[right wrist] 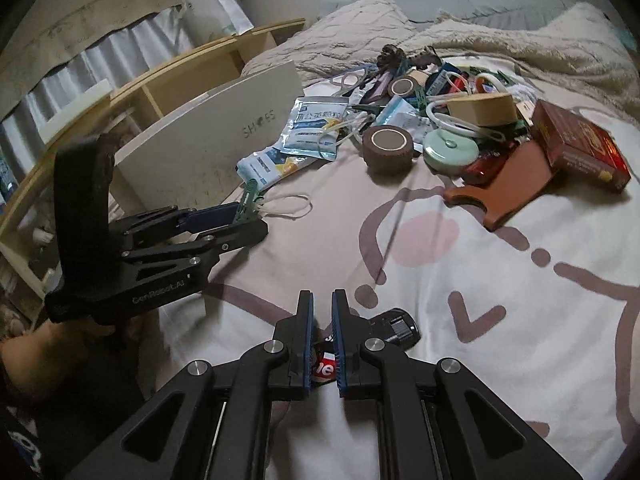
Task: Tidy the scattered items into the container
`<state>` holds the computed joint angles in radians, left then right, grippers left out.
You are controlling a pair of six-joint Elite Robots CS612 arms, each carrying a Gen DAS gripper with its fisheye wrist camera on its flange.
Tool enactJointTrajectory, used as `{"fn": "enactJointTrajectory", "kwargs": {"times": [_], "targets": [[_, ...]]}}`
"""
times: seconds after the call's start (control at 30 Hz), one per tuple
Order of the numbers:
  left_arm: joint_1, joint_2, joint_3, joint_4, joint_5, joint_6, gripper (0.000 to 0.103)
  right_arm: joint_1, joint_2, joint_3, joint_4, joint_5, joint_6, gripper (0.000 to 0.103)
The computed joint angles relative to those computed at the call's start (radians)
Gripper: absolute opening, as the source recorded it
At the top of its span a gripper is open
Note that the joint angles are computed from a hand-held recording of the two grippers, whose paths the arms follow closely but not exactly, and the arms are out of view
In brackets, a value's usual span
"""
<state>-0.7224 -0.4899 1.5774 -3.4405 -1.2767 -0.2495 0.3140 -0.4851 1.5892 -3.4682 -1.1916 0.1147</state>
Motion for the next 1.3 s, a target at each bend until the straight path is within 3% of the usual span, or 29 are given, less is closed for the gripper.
{"fn": "enactJointTrajectory", "kwargs": {"times": [0.13, 0.3, 0.53, 0.8, 0.9, 1.0, 1.07, 1.1, 1.2, 1.3], "targets": [[0.005, 0.003, 0.004, -0.021, 0.004, -0.034, 0.021, 0.007, 0.002, -0.004, -0.001, -0.028, -0.030, 0.010], [0.007, 0.000, 0.015, -0.034, -0.015, -0.032, 0.012, 0.002, 0.006, -0.003, -0.015, -0.010, -0.018, 0.010], [-0.007, -0.014, 0.044, -0.056, -0.064, -0.013, 0.012, -0.012, 0.016, -0.009, -0.032, 0.048, 0.039, 0.010], [-0.001, -0.039, 0.088, -0.125, -0.239, -0.061, 0.012, -0.012, 0.019, -0.011, -0.033, 0.052, 0.041, 0.010], [-0.005, -0.045, 0.099, -0.109, -0.219, -0.062, 0.012, -0.013, 0.020, -0.012, -0.035, 0.054, 0.044, 0.010], [-0.019, -0.044, 0.104, -0.093, -0.129, -0.037, 0.012, -0.012, 0.020, -0.012, -0.036, 0.054, 0.046, 0.010], [-0.020, -0.044, 0.106, -0.099, -0.121, -0.025, 0.012, -0.013, 0.020, -0.012, -0.036, 0.054, 0.046, 0.010], [-0.018, -0.045, 0.106, -0.107, -0.141, -0.024, 0.015, -0.013, 0.020, -0.012, -0.037, 0.055, 0.048, 0.010], [-0.020, -0.041, 0.103, -0.130, -0.160, -0.006, 0.048, -0.013, 0.020, -0.012, -0.038, 0.055, 0.050, 0.010], [-0.034, -0.037, 0.092, -0.119, -0.121, 0.045, 0.049, -0.013, 0.020, -0.012, -0.038, 0.056, 0.050, 0.010]]}}
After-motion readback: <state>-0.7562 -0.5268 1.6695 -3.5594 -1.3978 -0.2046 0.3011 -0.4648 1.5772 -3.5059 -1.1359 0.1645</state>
